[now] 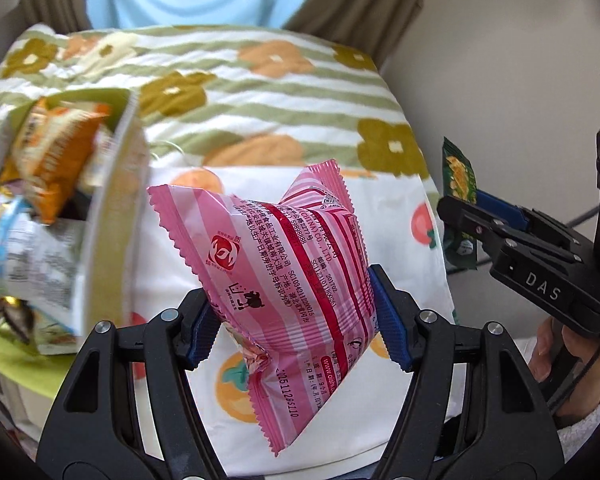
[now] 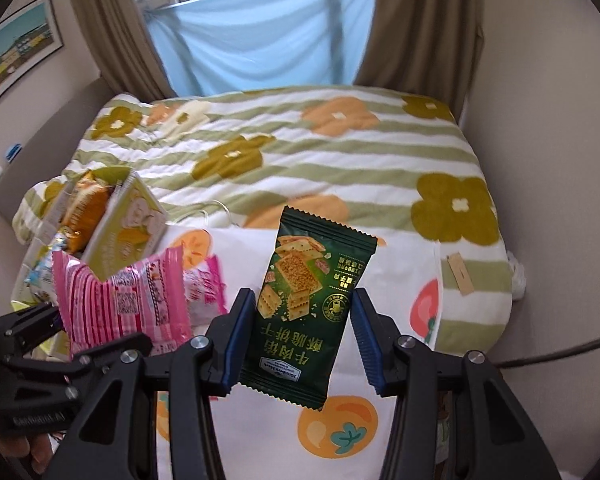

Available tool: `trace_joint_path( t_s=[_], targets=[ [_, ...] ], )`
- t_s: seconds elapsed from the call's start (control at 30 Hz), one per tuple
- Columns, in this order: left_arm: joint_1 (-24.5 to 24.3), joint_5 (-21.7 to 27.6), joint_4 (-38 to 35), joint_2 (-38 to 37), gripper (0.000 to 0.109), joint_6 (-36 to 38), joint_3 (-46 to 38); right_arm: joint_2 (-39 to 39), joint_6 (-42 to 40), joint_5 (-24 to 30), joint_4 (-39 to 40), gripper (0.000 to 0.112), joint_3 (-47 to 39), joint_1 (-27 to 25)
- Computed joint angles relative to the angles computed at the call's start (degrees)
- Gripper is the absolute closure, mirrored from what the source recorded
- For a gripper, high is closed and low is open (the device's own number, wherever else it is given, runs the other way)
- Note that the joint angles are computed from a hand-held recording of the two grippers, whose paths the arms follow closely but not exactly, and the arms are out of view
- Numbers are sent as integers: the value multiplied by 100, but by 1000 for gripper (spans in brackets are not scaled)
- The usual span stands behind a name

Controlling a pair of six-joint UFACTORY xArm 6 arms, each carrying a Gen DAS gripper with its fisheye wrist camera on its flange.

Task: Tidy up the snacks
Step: 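Carry both snacks to the box and release them inside with both tools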

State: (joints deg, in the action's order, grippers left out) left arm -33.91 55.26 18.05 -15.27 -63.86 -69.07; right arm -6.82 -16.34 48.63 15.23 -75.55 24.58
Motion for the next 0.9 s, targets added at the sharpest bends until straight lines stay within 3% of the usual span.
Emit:
trace_joint_path(
  t_s=[0.23,0.47,0.6,0.73,0.9],
  targets=[
    [5,981,826,-1218,44,-605,391,19,-391,-8,433,68,-367,533],
    [559,1285,766,-2567,44,-322,1227,99,-120,-252,420,68,-505,1362],
    [1313,1251,262,-3181,44,548,1599,252,458,-417,94,68,-661,1841],
    [2518,1097,-673,-3635,44,2025,1940,490,1140,-497,-307,68,-888,2282],
    [3818,958,-1880,-3652,44,3851,2135,865,2066,-477,-930,68,-1223,2729]
  ],
)
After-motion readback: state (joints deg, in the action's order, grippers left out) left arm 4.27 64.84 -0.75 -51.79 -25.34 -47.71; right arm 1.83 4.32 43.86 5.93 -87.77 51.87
